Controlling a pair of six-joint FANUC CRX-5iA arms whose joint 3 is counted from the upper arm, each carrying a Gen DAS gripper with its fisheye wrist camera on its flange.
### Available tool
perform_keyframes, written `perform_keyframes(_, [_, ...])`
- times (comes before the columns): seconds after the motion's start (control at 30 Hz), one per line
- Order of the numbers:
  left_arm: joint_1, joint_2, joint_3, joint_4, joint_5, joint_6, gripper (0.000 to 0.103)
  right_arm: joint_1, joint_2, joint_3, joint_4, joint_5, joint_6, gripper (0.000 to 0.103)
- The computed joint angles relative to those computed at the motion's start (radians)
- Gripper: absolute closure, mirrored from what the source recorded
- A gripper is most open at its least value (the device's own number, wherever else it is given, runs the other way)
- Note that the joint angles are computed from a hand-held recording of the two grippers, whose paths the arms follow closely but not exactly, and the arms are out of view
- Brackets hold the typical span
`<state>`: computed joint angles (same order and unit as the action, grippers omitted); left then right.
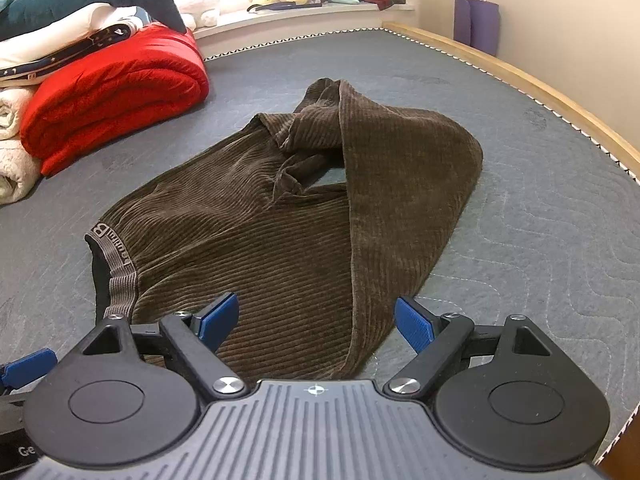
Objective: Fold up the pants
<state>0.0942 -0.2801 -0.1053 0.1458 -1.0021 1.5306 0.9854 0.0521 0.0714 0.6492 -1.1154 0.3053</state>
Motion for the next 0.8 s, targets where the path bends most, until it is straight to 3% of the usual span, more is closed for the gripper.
perform_keyframes(0.8, [-0.005, 0.013, 0.01, -0.004, -0.015, -0.003, 0.0, 0.001, 0.0, 0.001, 0.001, -0.003, 0.01, 0.017])
